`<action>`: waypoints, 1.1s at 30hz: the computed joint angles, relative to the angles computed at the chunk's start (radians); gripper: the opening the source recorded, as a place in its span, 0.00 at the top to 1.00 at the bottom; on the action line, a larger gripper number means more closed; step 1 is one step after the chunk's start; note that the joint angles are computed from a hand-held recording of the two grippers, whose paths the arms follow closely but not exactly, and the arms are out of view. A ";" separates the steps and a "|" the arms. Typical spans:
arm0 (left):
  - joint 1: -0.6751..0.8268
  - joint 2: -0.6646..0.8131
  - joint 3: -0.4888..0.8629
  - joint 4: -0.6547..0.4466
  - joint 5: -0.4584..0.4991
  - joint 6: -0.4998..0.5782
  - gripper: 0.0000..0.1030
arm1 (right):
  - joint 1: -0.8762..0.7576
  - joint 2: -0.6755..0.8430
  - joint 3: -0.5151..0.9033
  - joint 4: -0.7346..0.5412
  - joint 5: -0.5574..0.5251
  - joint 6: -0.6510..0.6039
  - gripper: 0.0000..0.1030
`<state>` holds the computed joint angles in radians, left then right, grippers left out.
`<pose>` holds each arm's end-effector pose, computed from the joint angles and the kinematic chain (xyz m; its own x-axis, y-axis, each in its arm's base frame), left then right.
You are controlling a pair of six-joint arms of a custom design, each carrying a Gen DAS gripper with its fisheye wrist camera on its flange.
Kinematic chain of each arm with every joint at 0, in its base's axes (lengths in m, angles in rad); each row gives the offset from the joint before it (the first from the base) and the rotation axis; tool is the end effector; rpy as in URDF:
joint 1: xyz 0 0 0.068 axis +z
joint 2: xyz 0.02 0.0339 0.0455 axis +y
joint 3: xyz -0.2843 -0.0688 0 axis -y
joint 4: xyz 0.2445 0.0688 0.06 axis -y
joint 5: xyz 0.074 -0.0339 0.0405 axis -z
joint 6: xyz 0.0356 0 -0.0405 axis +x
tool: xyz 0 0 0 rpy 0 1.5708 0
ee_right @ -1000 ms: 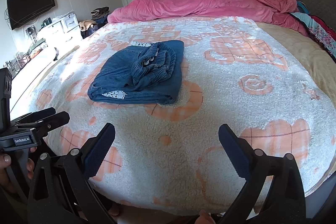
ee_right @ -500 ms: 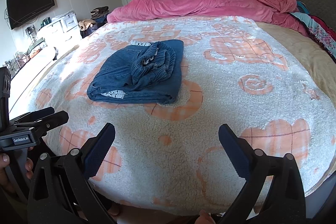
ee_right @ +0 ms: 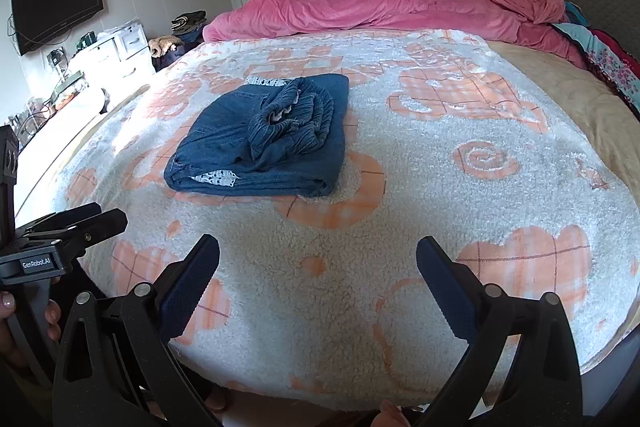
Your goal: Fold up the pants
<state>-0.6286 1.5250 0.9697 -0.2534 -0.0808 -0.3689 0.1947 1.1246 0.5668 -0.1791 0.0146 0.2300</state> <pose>0.2621 -0.1870 0.2404 -0.7408 0.0942 -0.6650 0.2936 0.9359 -0.1945 0.2137 0.0416 0.2178 -0.6836 0.0975 -0.7233 -0.0277 0.9868 0.1593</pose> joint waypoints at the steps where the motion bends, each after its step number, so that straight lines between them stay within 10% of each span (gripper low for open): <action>1: -0.001 0.000 0.001 -0.001 -0.002 -0.001 0.09 | 0.000 0.000 0.001 -0.001 0.000 -0.001 0.04; 33: 0.014 0.001 0.003 -0.010 0.041 0.007 0.09 | 0.007 0.018 0.009 -0.008 0.015 -0.007 0.04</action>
<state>-0.6147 1.5260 0.9728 -0.2629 -0.0395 -0.3620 0.2022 1.1429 0.5753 -0.1867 0.0298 0.2235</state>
